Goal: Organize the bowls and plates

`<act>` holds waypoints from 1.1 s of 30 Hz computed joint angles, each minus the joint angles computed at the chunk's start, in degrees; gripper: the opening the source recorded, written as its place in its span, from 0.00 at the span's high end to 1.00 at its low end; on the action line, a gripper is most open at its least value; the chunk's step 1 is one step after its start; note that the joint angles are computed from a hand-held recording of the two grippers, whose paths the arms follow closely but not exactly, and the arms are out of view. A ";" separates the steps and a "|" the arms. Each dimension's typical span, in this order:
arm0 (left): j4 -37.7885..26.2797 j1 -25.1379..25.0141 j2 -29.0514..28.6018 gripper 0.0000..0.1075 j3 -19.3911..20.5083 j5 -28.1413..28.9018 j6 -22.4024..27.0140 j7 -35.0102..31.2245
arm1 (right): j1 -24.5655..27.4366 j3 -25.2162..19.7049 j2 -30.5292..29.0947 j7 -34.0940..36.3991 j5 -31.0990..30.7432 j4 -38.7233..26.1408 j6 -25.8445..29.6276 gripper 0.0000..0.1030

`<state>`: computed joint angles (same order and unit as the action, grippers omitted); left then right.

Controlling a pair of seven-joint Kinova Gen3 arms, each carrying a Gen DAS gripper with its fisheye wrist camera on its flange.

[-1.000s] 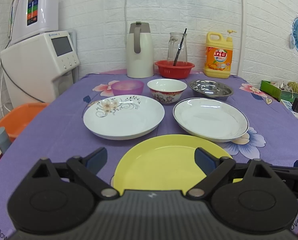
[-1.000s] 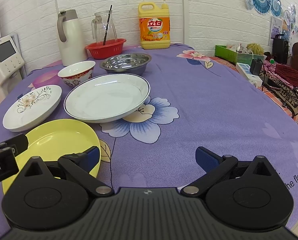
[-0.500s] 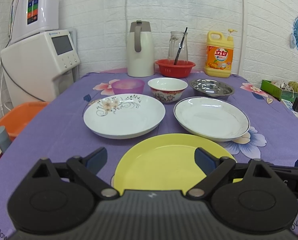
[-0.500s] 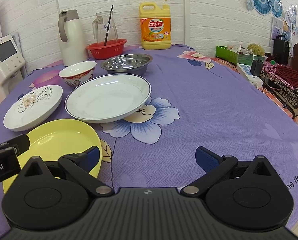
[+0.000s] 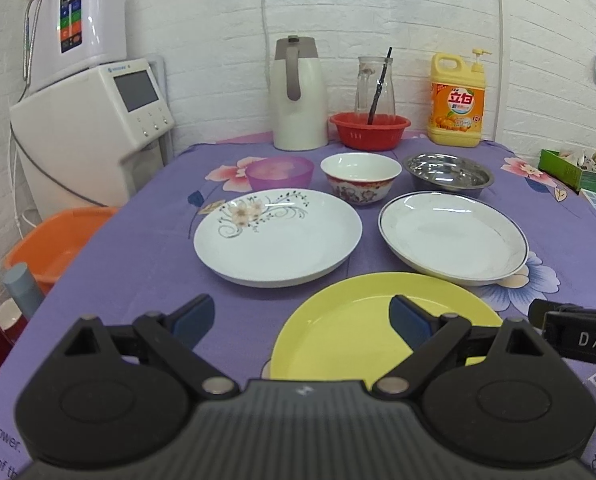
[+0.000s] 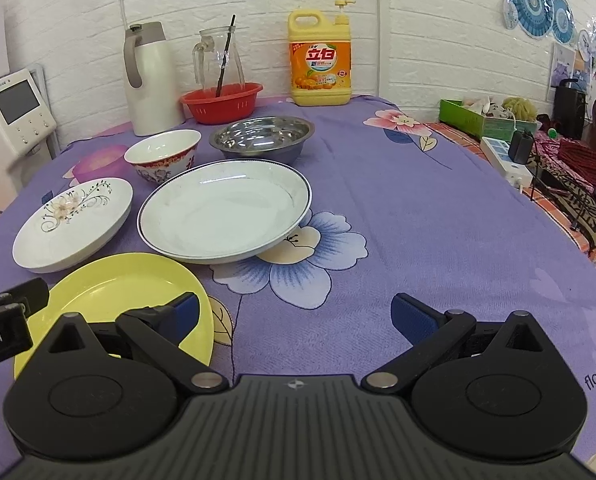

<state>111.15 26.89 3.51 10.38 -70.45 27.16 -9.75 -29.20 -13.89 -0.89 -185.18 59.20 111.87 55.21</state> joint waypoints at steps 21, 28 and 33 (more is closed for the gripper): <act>-13.01 2.19 7.75 0.14 -4.66 29.99 9.45 -30.12 | 9.20 8.24 -0.45 34.71 -19.20 4.86 -34.09 0.00; -11.34 1.59 7.15 0.14 -5.66 32.77 7.72 -29.87 | 11.10 5.69 1.10 42.77 -20.95 3.31 -32.98 0.00; -8.46 -1.55 5.60 0.14 -5.24 36.95 2.95 -34.91 | 10.56 5.76 1.31 38.21 -16.54 3.82 -33.23 0.00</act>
<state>102.69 25.33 9.11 5.14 -33.51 30.12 -44.66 -18.64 -8.13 0.43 -146.98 42.66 115.69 21.98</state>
